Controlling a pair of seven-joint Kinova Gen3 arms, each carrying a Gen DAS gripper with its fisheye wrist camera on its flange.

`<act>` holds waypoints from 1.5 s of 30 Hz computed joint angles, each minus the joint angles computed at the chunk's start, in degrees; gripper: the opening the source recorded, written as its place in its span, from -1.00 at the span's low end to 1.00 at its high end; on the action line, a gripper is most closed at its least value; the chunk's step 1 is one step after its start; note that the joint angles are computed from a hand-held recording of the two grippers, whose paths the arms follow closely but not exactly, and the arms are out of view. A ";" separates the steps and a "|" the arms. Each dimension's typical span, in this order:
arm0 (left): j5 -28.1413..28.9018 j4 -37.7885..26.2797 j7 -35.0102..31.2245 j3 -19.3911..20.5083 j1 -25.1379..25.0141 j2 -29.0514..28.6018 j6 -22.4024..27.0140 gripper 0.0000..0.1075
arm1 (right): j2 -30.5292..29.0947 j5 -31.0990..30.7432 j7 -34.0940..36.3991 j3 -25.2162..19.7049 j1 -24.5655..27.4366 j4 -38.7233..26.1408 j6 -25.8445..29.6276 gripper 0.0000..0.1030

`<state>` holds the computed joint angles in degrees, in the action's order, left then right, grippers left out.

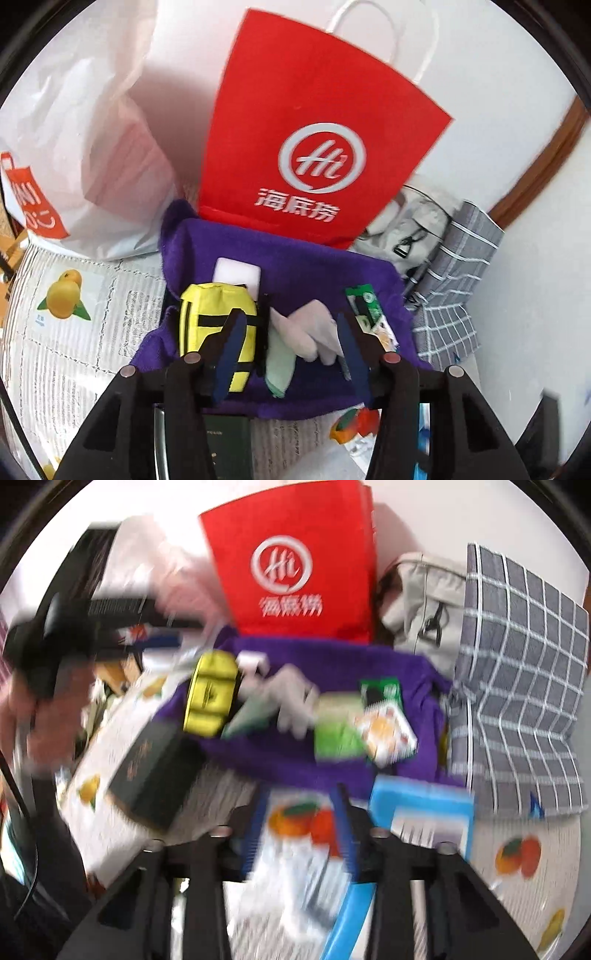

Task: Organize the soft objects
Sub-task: 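Grasp the white rolled cloth on the sheet with the right gripper, then close the left gripper on the white mesh bag while the right holds the rolled cloth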

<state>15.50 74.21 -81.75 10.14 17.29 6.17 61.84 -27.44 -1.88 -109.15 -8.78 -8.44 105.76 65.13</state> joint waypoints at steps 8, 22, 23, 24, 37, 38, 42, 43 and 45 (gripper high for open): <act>2.90 0.56 -3.37 0.53 0.19 -2.61 -0.41 -0.02 | -6.56 2.36 -12.92 -14.79 2.81 5.70 5.82 -0.53; 5.49 0.94 -6.88 0.78 0.89 -4.06 -0.16 0.00 | -2.80 16.15 -31.88 -35.51 4.68 10.63 9.21 -0.64; 4.79 1.00 -6.50 0.94 1.19 -4.23 -0.37 0.00 | -3.20 16.25 -32.49 -34.80 4.00 10.74 9.39 -0.65; 4.37 1.03 -6.32 1.02 1.37 -4.34 -0.46 0.00 | -3.54 15.86 -32.54 -33.37 2.84 10.78 9.15 -0.66; -5.11 6.05 -0.49 3.98 6.83 -7.60 1.42 0.03 | -15.60 4.02 -27.26 -23.32 -2.44 7.58 13.10 -0.66; -5.79 7.39 0.11 4.24 7.15 -8.30 1.45 0.04 | -16.32 3.39 -26.65 -23.31 -1.95 7.50 13.81 -0.66; -9.10 14.05 4.51 5.60 8.05 -11.33 2.26 0.05 | -19.78 1.32 -24.08 -22.97 -0.32 7.62 16.67 -0.66; -8.97 16.07 5.57 5.66 8.10 -12.29 2.30 0.05 | -20.74 1.04 -23.56 -22.98 0.30 7.61 17.34 -0.66; -8.32 19.16 6.63 5.73 8.13 -13.90 2.42 0.05 | -22.57 0.42 -22.43 -22.77 1.36 7.62 18.82 -0.66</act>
<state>7.18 93.37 -75.13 15.87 25.42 -7.73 64.25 -50.00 -1.45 -131.58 -31.56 -7.08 113.38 83.95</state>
